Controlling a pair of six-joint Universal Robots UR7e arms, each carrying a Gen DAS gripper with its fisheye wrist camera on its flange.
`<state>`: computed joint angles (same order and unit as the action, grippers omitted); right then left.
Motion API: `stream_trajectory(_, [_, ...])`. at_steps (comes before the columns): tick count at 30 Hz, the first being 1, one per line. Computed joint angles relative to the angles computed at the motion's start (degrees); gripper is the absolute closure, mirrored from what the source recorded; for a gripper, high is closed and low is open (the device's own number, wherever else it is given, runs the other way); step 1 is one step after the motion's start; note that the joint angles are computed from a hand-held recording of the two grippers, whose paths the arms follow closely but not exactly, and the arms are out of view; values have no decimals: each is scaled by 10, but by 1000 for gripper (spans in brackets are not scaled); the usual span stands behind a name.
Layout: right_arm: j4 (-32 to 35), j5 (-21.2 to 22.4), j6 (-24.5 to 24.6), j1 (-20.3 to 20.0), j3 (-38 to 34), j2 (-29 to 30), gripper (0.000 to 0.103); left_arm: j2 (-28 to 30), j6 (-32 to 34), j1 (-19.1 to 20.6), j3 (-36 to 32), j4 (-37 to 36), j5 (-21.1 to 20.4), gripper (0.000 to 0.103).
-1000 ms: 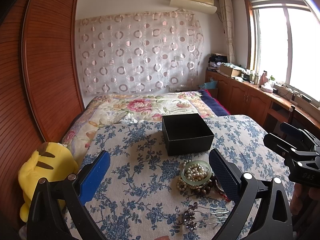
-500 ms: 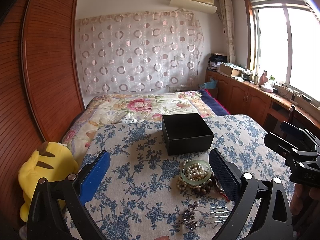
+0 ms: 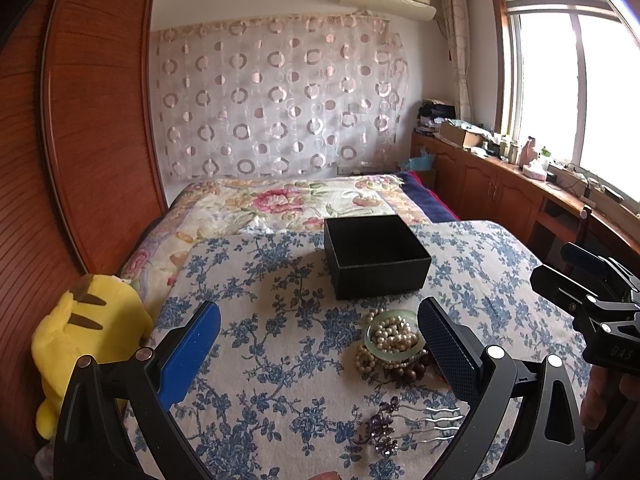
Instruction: Organize jewelry
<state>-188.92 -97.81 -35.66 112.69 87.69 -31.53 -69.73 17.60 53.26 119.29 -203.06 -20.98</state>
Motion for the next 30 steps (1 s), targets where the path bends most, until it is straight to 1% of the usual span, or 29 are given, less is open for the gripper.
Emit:
stream_trajectory(5, [18, 12, -16, -11, -6, 6, 4, -5, -25, 16, 5, 34, -18, 8])
stream_trajectory(7, [32, 18, -25, -19, -10, 7, 12, -9, -35, 22, 6, 49, -29, 8])
stream_trajectory(11, [70, 19, -41, -31, -17, 8, 15, -12, -55, 36, 6, 78, -48, 8])
stream_trajectory(15, [108, 10, -57, -38, -26, 16, 20, -12, -73, 49, 2, 109, -60, 8])
stream_trajectory(20, [172, -6, -69, -41, -52, 35, 21, -16, -103, 69, -1, 153, -81, 8])
stream_trajectory(24, [218, -17, -75, -43, -77, 51, 25, -18, -120, 84, -5, 188, -93, 8])
stream_trajectory(30, [274, -40, -80, -41, -112, 73, 25, -20, -141, 100, -7, 227, -112, 8])
